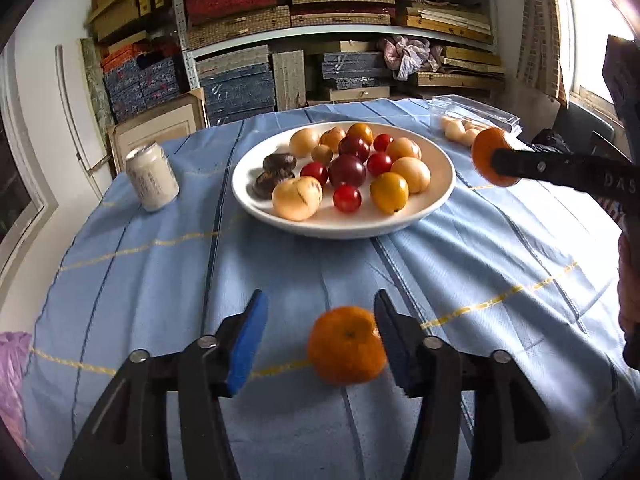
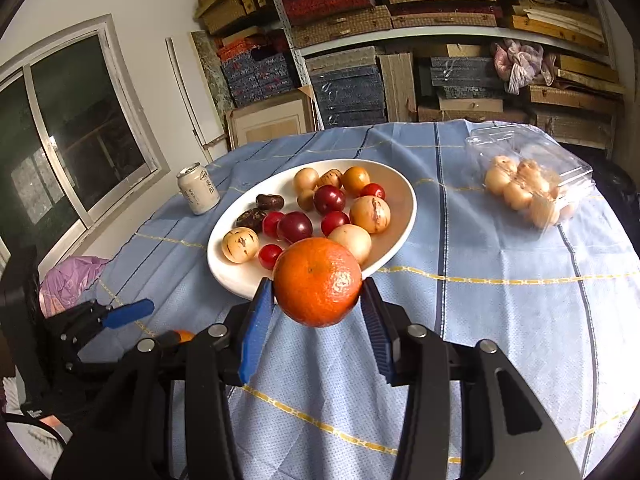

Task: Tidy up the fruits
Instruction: 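Lift both tangerines and carry them toward the plate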

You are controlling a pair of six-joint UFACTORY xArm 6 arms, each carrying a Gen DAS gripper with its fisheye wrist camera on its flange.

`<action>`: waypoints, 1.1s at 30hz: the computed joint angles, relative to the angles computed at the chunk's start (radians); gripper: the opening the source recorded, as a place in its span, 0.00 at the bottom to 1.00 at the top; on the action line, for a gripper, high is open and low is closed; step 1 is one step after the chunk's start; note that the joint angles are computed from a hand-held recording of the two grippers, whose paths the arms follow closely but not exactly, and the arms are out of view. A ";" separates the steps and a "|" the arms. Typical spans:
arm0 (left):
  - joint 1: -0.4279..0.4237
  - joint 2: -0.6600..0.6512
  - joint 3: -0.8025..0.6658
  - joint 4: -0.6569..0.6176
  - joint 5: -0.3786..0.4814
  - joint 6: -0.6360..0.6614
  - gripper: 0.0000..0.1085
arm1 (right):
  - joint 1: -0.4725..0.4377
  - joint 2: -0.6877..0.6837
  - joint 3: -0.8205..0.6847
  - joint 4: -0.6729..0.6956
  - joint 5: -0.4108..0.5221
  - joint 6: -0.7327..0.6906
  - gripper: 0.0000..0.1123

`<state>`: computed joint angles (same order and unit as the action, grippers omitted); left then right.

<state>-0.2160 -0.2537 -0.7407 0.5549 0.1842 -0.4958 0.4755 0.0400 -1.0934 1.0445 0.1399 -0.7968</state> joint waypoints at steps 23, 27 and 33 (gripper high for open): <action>-0.029 0.042 -0.001 -0.005 0.001 0.037 0.48 | 0.007 0.023 -0.007 -0.037 0.027 0.030 0.39; -0.023 0.039 0.005 -0.032 -0.010 0.049 0.43 | 0.009 0.028 -0.010 -0.033 0.024 0.026 0.39; -0.026 0.025 0.010 0.104 -0.028 -0.054 0.42 | 0.014 0.021 -0.007 -0.014 0.015 0.004 0.39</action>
